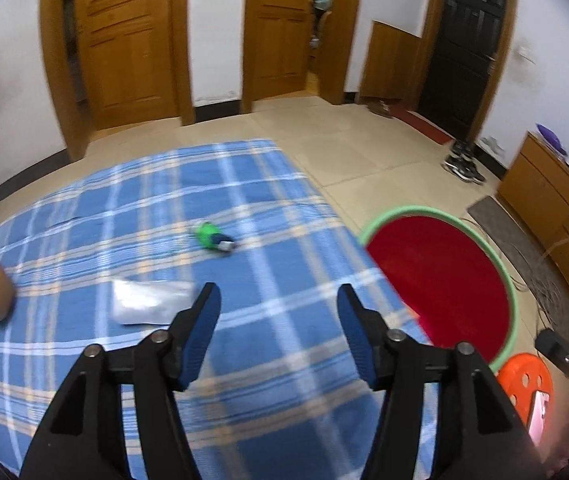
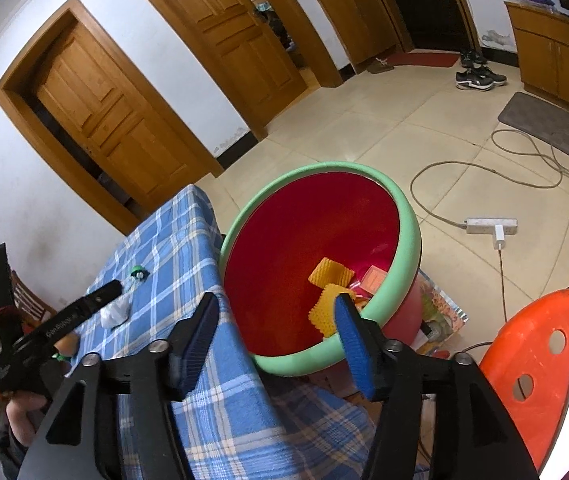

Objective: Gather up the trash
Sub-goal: 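Move the left tool to the table and grasp the white tissue packet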

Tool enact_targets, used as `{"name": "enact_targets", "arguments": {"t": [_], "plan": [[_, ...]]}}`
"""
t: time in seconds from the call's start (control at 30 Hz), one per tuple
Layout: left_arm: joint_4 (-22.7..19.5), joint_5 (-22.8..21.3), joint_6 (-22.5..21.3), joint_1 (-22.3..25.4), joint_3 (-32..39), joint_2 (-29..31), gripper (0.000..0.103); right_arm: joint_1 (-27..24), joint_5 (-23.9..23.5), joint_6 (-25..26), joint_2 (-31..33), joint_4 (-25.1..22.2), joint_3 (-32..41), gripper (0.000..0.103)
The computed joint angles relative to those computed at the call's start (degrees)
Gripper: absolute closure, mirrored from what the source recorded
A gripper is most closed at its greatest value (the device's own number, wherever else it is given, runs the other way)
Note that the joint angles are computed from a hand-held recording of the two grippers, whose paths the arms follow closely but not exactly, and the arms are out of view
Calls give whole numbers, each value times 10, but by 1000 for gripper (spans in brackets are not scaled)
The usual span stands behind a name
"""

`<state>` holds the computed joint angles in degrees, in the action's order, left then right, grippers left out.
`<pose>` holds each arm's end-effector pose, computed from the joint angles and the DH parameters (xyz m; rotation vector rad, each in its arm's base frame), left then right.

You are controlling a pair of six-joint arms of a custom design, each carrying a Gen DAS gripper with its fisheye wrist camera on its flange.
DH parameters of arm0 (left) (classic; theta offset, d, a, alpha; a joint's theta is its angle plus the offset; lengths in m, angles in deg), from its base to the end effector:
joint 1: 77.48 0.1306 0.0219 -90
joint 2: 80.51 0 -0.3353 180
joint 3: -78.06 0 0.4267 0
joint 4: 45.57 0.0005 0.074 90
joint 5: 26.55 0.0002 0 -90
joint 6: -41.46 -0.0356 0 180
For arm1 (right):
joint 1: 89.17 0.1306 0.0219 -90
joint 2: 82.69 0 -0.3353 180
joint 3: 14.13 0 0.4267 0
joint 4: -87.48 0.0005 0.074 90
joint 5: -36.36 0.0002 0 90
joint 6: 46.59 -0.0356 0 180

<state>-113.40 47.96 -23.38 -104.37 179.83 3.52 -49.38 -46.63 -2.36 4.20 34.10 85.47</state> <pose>0.4168 -0.2013 0.5109 -0.0823 2.4032 -0.0891 0.3894 0.3180 0.4879 0.1891 2.3503 0.6292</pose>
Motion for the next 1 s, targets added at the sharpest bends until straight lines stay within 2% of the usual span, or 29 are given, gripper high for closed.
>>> {"name": "enact_targets", "arguments": {"t": [0.27, 0.47, 0.77, 0.83, 0.87, 1.0], "plan": [[-29, -59, 3, 37, -22, -16, 27, 4, 6, 2, 7, -12, 9, 33], [-33, -21, -7, 68, -38, -11, 23, 6, 21, -4, 15, -31, 21, 28], [-20, -8, 10, 86, -53, 8, 23, 12, 33, 3, 17, -41, 35, 28], [-11, 4, 12, 91, -62, 3, 25, 13, 31, 3, 19, -44, 37, 28], [-3, 12, 11, 93, -69, -3, 31, 14, 30, 4, 20, -46, 39, 28], [3, -1, 21, 93, -86, -23, 31, 19, 27, 5, 21, -54, 47, 28]]}}
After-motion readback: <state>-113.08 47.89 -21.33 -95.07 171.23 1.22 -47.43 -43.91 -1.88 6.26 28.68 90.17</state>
